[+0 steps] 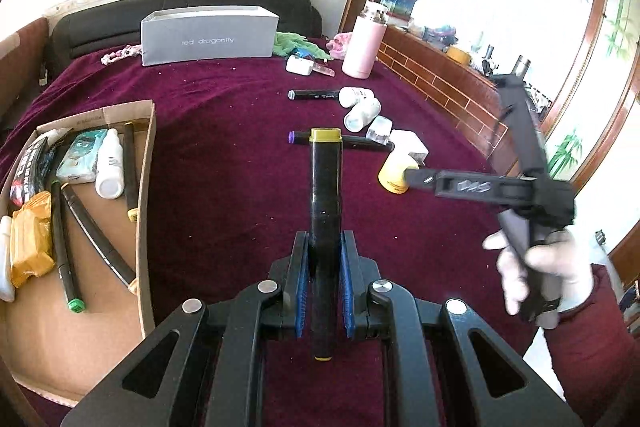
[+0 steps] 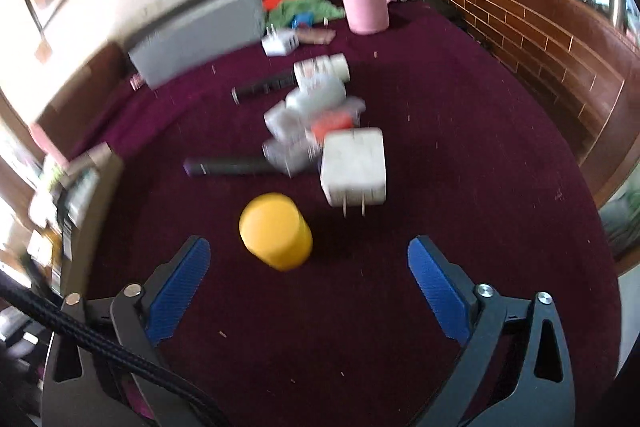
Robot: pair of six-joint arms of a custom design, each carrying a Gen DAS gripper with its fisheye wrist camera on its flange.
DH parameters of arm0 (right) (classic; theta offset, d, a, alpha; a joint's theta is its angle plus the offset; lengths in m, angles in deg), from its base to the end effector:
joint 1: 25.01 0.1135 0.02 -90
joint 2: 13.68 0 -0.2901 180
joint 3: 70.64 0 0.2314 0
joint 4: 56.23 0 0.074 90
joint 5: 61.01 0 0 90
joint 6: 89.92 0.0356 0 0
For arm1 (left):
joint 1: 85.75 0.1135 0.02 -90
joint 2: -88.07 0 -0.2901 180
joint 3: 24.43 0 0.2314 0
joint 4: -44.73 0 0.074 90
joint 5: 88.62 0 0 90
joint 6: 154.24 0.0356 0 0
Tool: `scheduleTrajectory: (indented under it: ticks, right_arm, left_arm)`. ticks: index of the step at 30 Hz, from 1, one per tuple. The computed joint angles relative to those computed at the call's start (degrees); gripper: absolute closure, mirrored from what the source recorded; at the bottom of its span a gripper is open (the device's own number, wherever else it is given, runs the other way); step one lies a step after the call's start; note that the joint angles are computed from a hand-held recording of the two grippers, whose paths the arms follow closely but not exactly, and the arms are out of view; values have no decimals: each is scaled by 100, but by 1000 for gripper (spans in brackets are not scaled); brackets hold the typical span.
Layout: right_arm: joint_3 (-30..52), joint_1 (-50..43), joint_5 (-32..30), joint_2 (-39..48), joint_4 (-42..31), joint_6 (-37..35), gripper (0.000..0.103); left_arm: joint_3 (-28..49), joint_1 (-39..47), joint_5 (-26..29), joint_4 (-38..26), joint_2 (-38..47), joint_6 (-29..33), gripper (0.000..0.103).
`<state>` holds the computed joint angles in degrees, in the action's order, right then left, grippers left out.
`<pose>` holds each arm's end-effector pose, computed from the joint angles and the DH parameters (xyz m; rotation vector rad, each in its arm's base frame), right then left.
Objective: Organize objects
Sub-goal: 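Grasp a yellow-capped black marker with the left tool while the right tool grasps the yellow-lidded container, then lower the marker and yellow-lidded container into the tray and open both tools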
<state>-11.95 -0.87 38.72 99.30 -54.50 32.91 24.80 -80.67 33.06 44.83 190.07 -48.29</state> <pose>0.3078 0.1314 0.1061 0.2593 2.4685 0.2154 0.2841 0.0065 0.1301 0.4489 2.3289 -0.5131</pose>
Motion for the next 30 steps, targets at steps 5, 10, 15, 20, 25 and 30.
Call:
scheduleTrajectory:
  ticks: [5, 10, 15, 20, 25, 30]
  right_arm:
    - [767, 152, 247, 621, -657, -112, 24]
    - [1235, 102, 403, 942, -964, -117, 36]
    - [1038, 31, 101, 812, -693, -139, 64]
    - [775, 69, -7, 603, -510, -34, 65]
    - [603, 256, -238, 296, -422, 51, 65]
    - [847, 651, -374, 143, -568, 9, 65]
  left_arm:
    - [-37, 297, 261, -47, -84, 25, 91]
    - [27, 428, 435, -94, -4, -14, 91]
    - [59, 538, 553, -105, 49, -4, 91]
    - [57, 761, 708, -168, -20, 90, 91]
    - [142, 1203, 994, -469, -189, 232, 91]
    - [384, 1969, 1481, -1010, -329, 488, 91]
